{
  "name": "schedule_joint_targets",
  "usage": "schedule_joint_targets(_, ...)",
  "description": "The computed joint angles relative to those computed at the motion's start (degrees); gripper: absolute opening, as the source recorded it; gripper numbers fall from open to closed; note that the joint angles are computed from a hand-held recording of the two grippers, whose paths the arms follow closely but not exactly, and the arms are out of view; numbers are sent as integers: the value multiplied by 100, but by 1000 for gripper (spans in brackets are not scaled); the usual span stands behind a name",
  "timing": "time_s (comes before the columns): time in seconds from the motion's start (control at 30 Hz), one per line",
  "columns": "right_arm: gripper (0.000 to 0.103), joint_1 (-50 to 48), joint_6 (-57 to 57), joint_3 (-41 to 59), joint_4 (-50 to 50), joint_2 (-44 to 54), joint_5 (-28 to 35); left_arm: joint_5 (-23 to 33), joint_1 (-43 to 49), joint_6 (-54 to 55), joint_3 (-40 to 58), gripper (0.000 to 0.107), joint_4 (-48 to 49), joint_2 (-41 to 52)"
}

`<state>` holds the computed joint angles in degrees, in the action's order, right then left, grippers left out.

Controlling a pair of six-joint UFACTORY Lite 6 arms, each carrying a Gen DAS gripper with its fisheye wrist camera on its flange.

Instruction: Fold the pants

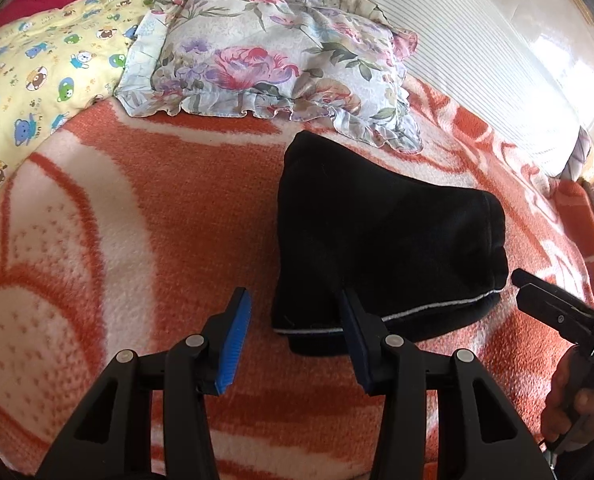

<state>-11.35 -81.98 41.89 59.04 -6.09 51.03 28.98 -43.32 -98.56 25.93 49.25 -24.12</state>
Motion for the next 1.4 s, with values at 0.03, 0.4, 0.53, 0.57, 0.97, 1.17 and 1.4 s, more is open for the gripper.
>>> schedule_joint_targets(0.03, 86, 51, 4, -5, -151, -117, -21, 72, -53, 15, 30, 46, -24, 24)
schedule_joint_targets(0.4, 87, 129, -185, -41, -631, -572, 257, 1203, -1143, -232, -134, 49, -378, -309)
schedule_joint_targets(0.53, 87, 349, -83, -147, -830, -727, 97, 1479, -1336, -231, -199, 51, -447, -498)
schedule_joint_targets(0.57, 87, 414, -62, -179, -873, -770, 59, 1527, -1367, -212, -212, 51, -449, -536)
schedule_joint_targets(0.97, 87, 832, 68, -238, -1135, -970, -122, 1734, -1730, 103, -336, 54, -460, -906)
schedule_joint_targets(1.17, 87, 984, 125, -232, -1333, -1033, -140, 1717, -1748, 332, -377, 58, -484, -1110)
schedule_joint_targets(1.4, 87, 986, 108, -169, -1434, -1025, -59, 1749, -1839, 497, -329, 59, -489, -1141)
